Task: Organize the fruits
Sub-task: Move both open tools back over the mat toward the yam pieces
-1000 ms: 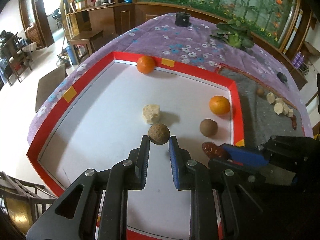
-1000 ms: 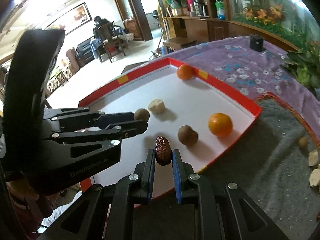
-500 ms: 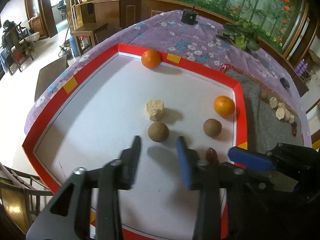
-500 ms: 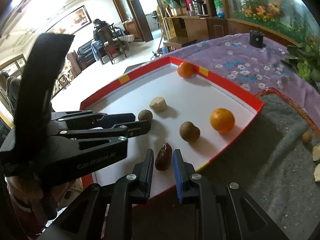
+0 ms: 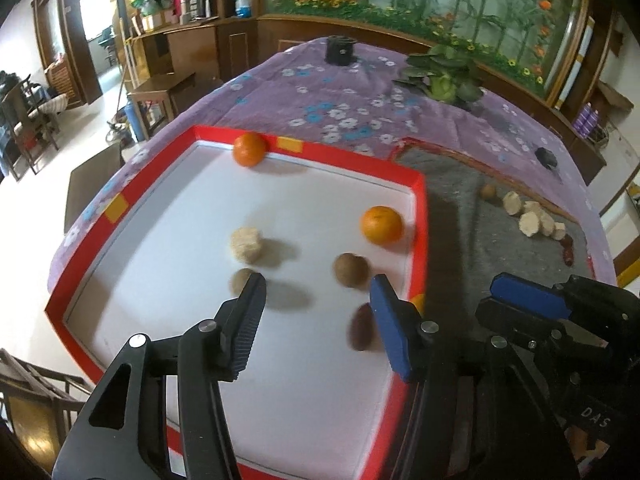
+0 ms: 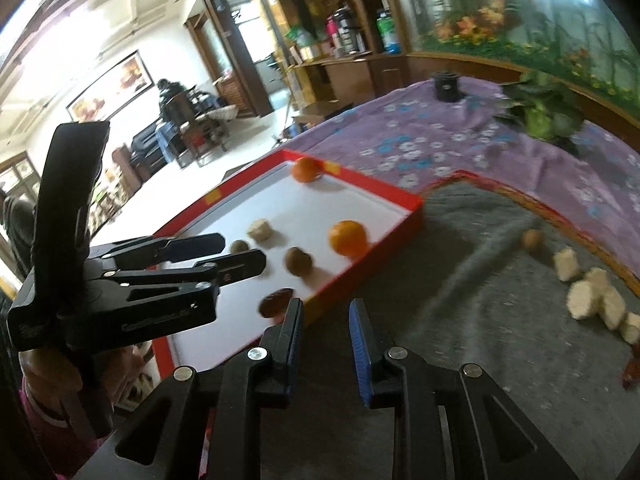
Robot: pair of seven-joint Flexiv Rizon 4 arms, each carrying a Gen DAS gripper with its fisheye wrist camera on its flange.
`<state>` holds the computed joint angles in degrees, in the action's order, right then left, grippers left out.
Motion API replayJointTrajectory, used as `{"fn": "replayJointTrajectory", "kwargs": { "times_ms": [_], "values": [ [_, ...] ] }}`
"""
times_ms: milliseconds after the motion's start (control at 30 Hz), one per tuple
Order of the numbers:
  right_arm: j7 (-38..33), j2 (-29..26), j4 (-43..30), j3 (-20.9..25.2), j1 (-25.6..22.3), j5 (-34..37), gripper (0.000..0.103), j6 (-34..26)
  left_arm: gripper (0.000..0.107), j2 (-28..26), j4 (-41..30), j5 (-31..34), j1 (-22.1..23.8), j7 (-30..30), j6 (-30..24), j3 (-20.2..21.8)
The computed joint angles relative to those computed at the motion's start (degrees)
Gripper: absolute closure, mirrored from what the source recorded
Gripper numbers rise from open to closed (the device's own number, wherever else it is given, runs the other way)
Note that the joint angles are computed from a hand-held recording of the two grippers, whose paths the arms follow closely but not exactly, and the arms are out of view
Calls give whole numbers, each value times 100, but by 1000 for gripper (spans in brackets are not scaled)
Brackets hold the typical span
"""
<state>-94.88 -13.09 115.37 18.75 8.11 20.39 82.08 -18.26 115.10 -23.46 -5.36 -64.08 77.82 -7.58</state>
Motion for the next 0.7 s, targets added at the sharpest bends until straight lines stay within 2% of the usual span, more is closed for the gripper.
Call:
{"fn": "replayJointTrajectory", "kwargs": {
  "times_ms": [100, 333, 500, 700],
  "values": [
    [377, 138, 313, -284, 160, -287, 77, 219, 52, -9, -45, 80, -98, -8, -1, -33],
    [631, 416, 747, -417, -45, -425, 75, 305, 53, -69, -184, 115, -299, 123, -90, -225],
    [934, 623, 1120, -670, -121, -627, 73, 412, 53, -233, -444, 83, -455, 157, -324, -332],
    [1060, 797, 1396, -842, -344, -546, 72, 504, 53, -536, -910, 190, -688, 41, -670, -309]
  ]
}}
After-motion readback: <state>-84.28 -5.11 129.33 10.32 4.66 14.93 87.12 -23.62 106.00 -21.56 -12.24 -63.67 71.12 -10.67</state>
